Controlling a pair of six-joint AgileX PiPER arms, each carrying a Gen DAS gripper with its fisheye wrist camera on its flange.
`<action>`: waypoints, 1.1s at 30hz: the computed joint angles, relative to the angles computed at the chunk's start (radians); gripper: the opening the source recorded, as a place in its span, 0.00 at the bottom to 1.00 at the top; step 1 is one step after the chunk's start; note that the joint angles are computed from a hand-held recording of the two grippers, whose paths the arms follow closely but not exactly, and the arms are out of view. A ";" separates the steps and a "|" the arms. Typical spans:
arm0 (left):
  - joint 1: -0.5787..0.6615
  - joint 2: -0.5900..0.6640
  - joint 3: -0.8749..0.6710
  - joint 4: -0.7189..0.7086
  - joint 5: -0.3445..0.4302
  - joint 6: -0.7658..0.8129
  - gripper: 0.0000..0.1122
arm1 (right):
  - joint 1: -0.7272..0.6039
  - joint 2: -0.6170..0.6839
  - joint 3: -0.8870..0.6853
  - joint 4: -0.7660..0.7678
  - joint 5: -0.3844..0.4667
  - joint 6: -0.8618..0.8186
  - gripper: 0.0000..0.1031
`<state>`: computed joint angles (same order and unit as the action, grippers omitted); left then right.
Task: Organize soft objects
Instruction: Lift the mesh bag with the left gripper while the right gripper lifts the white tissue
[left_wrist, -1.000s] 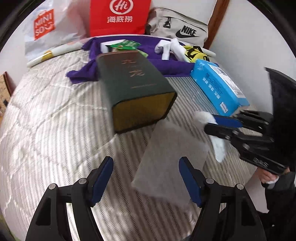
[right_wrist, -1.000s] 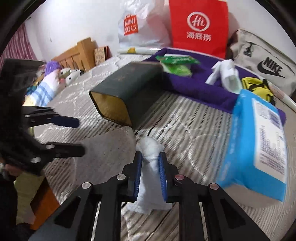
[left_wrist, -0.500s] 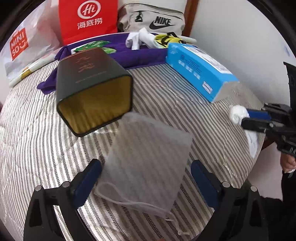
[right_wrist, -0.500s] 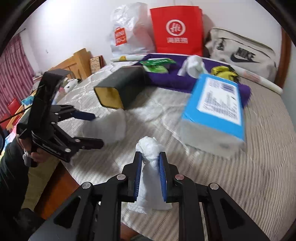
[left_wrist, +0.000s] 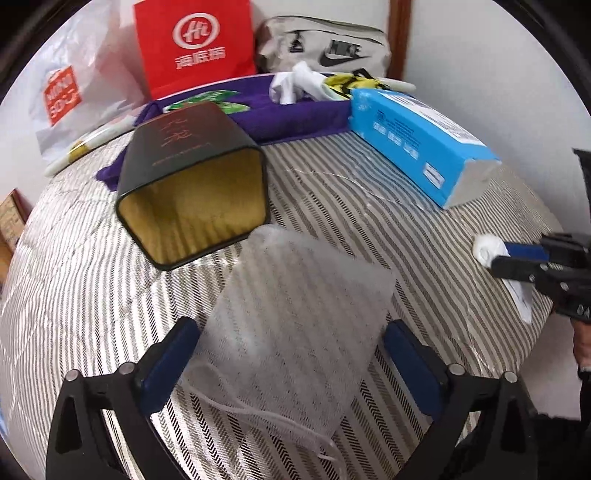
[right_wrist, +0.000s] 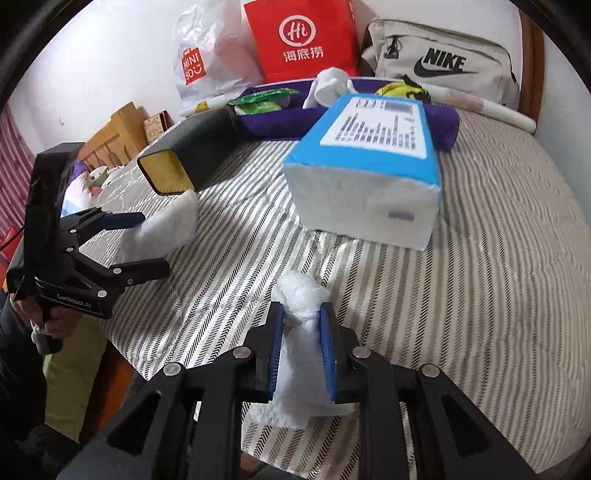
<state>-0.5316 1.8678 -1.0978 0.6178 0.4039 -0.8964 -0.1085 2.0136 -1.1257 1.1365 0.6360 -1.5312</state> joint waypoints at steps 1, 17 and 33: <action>-0.002 -0.003 0.001 0.016 0.006 -0.028 0.83 | -0.002 0.001 0.004 0.020 0.002 -0.018 0.22; 0.128 -0.116 0.148 -0.210 -0.172 0.083 0.16 | -0.010 0.004 -0.021 -0.042 0.035 0.095 0.22; 0.097 -0.203 0.124 -0.228 -0.122 0.110 0.14 | -0.040 -0.065 -0.038 -0.079 0.063 0.151 0.20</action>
